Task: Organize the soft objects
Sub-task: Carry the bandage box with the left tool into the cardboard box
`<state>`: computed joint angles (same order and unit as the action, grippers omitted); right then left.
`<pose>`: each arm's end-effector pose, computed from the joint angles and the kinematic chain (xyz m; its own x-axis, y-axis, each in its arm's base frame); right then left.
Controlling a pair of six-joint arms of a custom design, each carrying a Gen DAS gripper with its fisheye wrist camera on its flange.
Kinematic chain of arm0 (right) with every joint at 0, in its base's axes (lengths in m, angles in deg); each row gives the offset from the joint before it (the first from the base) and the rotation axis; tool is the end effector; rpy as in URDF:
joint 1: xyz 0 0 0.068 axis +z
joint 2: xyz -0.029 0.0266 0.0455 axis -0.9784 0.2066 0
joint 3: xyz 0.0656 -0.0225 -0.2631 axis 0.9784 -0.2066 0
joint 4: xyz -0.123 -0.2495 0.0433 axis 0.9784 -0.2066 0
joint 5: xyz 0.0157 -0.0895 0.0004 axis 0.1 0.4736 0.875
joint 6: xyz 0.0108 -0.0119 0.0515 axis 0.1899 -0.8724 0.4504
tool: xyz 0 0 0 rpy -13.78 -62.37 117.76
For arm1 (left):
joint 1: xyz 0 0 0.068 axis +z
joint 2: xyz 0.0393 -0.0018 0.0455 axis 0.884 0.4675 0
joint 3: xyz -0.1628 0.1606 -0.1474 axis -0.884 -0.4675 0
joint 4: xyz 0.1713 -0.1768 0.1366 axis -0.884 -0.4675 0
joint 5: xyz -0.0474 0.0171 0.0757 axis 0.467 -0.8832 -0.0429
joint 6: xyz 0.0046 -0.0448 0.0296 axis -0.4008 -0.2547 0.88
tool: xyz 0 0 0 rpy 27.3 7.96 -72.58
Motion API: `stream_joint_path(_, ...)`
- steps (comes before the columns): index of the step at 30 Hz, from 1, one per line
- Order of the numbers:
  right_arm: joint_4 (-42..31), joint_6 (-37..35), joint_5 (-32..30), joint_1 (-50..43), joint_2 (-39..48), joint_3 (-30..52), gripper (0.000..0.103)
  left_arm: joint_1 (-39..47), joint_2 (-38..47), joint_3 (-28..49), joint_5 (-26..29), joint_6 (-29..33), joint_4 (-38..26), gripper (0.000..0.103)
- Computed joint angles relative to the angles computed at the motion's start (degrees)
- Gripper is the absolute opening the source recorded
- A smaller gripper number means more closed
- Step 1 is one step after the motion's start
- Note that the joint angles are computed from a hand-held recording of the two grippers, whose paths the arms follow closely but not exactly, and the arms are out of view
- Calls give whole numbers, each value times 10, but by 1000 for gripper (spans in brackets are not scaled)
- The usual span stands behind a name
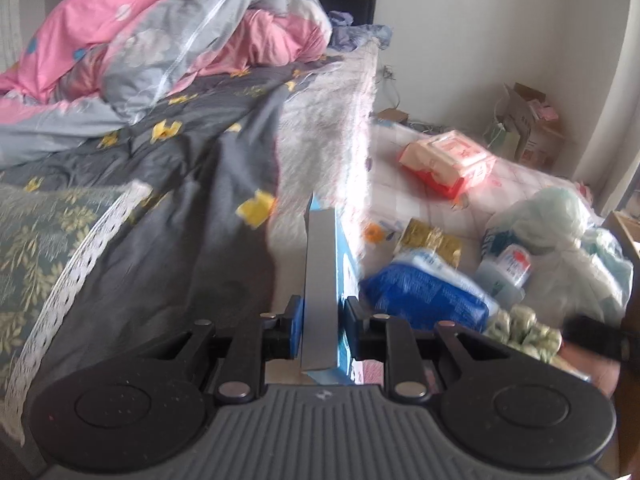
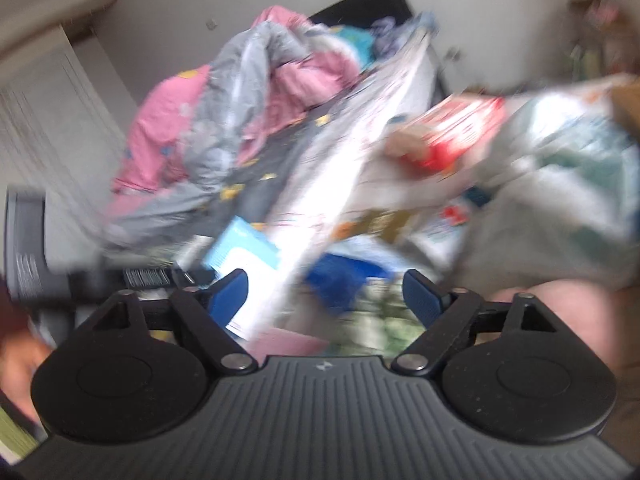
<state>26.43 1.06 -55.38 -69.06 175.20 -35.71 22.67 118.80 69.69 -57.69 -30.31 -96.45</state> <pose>0.2950 0.0669 0.1437 -0.7105 0.1694 -0.6830 -0.3729 0.7324 0.5697 0.2501 -0.1833 0.1973 -0.7224 -0.1614 -0.6724 -0.1773 0.9831 -0.0455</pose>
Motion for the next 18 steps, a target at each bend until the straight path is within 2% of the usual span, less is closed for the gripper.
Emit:
stream_joint_path(2, -13, 30, -32, 19, 50, 50, 74, 0, -13, -21, 5, -9, 8, 23)
stream_joint_path(5, -29, 84, -70, 49, 138, 136, 74, -6, -25, -36, -9, -13, 10, 23)
stream_joint_path(11, -101, 168, -96, 98, 310, 307, 74, -1, -39, -48, -1, -12, 21, 23)
stream_joint_path(14, -86, 207, -121, 103, 340, 319, 74, -7, -48, -44, -5, -11, 17, 23)
stream_joint_path(18, -35, 235, -159, 74, 306, 269, 75, -7, -84, -49, 28, -8, 29, 22)
